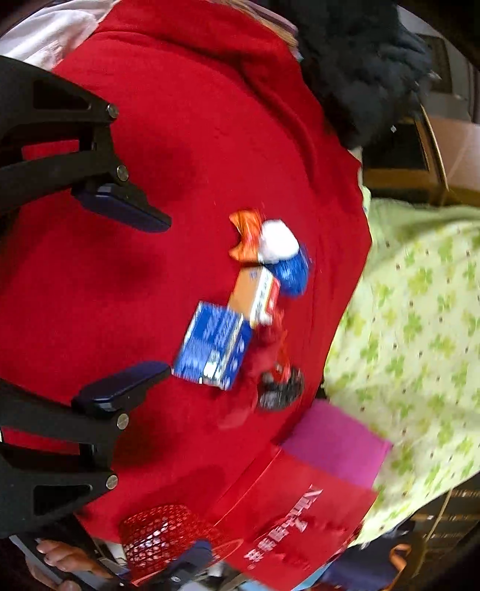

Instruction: Collect trash

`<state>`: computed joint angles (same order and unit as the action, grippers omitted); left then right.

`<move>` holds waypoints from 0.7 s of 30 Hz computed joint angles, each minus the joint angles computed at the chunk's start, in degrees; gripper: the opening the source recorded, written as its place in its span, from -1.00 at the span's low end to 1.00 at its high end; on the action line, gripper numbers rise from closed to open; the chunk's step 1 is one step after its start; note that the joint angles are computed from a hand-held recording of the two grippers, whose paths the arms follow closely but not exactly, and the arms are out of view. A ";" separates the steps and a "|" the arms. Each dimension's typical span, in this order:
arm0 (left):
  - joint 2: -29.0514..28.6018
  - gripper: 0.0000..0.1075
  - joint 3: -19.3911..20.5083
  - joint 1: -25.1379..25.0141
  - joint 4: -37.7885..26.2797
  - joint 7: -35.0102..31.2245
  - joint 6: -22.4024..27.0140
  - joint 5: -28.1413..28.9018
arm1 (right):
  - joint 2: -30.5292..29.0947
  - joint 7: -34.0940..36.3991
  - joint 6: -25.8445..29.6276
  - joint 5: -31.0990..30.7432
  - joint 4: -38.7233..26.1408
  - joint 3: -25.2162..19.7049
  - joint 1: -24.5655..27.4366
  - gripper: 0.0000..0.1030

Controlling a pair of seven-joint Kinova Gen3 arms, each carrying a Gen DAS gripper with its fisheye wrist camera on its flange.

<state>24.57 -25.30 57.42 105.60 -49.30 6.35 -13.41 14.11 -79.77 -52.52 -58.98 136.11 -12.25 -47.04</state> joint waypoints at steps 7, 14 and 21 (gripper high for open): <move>0.43 0.36 1.60 -3.36 2.53 -2.87 -4.34 3.61 | 4.52 -6.32 16.31 16.06 -7.82 -7.42 17.72 0.36; 1.93 0.36 0.54 -3.96 4.60 -6.75 -10.96 9.39 | 12.19 -0.34 32.62 21.43 -20.40 -12.69 30.05 0.36; 3.43 0.40 4.39 -7.71 4.75 -11.63 -13.81 12.50 | 17.47 -3.89 46.06 27.23 -31.57 5.26 19.24 0.36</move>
